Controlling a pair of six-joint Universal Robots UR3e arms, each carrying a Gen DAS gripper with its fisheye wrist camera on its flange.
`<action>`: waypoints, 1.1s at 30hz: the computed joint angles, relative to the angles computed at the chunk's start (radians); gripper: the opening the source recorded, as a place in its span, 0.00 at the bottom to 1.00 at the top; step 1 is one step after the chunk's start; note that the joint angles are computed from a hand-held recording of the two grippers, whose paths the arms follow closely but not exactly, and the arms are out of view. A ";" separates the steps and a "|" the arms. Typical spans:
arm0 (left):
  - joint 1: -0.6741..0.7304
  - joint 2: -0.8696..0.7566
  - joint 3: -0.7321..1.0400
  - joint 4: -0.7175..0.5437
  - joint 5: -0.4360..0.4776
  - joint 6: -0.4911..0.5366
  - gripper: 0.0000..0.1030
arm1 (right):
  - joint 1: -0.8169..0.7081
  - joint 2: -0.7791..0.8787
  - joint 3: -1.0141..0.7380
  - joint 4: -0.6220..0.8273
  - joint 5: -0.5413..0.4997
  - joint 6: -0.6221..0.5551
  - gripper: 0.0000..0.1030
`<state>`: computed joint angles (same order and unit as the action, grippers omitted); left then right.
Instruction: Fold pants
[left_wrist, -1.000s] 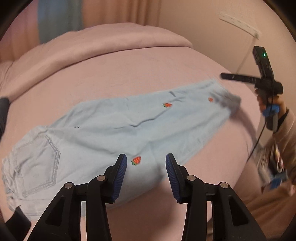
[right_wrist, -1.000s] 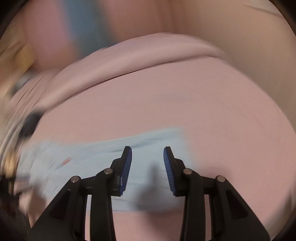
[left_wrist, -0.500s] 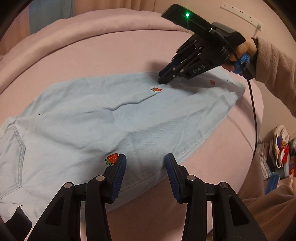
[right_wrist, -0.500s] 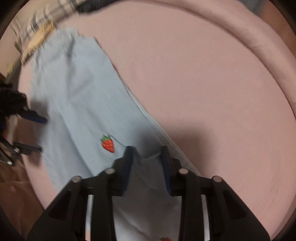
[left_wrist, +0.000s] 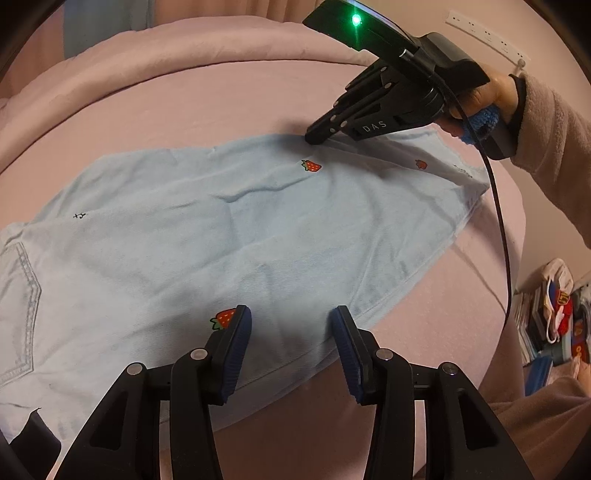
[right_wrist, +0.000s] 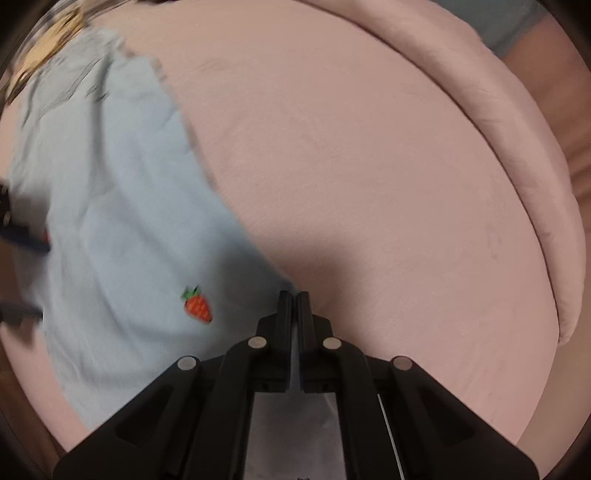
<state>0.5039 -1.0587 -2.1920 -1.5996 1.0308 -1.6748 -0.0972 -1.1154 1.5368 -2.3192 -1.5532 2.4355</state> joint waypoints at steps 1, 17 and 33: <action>0.005 0.009 0.007 -0.012 0.006 0.005 0.44 | 0.000 0.003 -0.007 0.014 0.003 0.006 0.03; 0.377 -0.367 0.210 0.258 0.032 -0.030 0.57 | 0.053 -0.163 0.122 0.233 0.175 -0.037 0.32; 0.613 -0.638 0.688 -0.100 -0.199 -0.069 0.58 | -0.020 0.220 -0.481 0.426 0.671 0.502 0.36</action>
